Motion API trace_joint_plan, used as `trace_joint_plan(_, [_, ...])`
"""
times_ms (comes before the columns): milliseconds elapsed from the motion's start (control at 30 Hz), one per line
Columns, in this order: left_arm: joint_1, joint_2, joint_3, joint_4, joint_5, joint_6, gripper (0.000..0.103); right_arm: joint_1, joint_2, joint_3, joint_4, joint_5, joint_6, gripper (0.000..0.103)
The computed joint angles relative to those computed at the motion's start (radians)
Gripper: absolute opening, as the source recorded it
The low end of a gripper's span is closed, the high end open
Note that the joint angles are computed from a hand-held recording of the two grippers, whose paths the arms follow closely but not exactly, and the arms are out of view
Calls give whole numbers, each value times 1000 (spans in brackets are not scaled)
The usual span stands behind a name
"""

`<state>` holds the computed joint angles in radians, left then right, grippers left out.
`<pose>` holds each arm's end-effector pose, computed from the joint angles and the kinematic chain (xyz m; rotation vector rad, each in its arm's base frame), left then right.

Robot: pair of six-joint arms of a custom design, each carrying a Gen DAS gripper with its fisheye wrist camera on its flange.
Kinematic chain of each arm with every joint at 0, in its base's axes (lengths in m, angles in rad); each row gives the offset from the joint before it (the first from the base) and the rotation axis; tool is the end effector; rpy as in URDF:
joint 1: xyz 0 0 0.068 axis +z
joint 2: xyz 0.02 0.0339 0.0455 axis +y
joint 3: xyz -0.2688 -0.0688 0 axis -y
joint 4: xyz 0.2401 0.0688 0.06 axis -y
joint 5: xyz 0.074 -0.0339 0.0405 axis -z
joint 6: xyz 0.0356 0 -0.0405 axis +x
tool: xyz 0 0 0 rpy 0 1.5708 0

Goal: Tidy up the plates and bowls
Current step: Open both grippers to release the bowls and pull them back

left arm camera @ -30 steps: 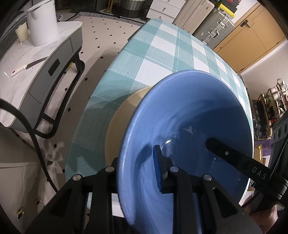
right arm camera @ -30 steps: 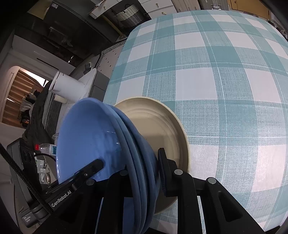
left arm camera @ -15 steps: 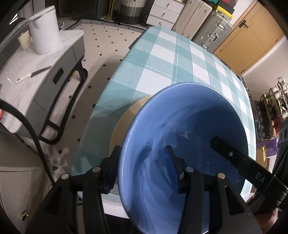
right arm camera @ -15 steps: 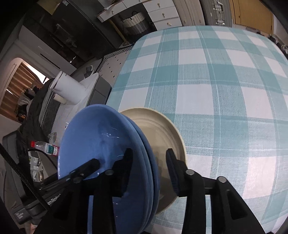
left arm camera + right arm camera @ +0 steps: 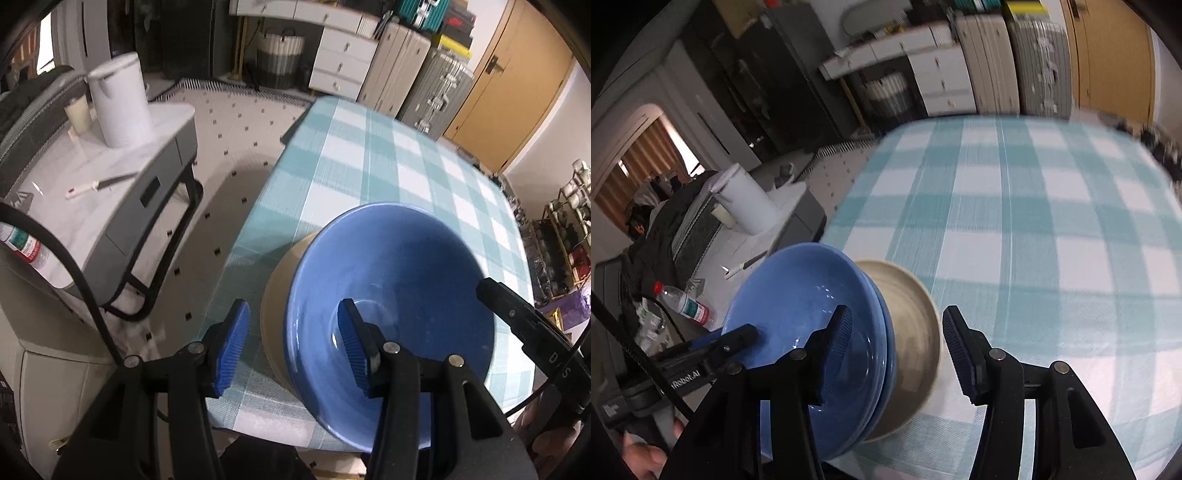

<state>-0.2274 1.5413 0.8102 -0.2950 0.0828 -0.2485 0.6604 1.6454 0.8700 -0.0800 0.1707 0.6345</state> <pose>0.2795 -0.0677 0.1729 0.0027 2.6178 -0.2777 0.2604 0.1946 0.1740 0.0465 2.4461 0.3844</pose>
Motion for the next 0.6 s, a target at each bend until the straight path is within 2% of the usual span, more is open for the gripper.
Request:
trace_joint_plan(67, [-18, -60, -43, 26, -23, 2, 53, 27, -54, -45, 29, 39, -23, 54])
trace_joint_plan(133, [-43, -129, -91, 57, -60, 3, 59, 56, -113, -92, 54, 75, -38, 61])
trace_joint_plan(167, [-59, -176, -128, 86, -79, 1, 63, 76, -152, -126, 75, 105, -45, 67])
trace_joint_plan(233, [-91, -248, -180, 127, -115, -6, 75, 117, -223, -188, 109, 166, -56, 69])
trace_joint_plan(267, [-110, -282, -206, 152, -134, -13, 78, 138, -257, -213, 115, 197, -62, 71])
trace_joint_plan(333, [-150, -359, -259, 199, -164, -20, 79, 182, -334, -273, 129, 258, -66, 75])
trace_joint_plan(433, [-231, -441, -309, 231, -238, -34, 85, 249, -426, -345, 128, 352, -44, 84])
trace_joint_plan(500, [-306, -498, -343, 251, -321, -38, 95, 294, -492, -398, 128, 412, -29, 85])
trace_joint_plan(600, [-432, -595, -417, 313, -481, -27, 97, 353, -569, -455, 99, 497, 5, 89])
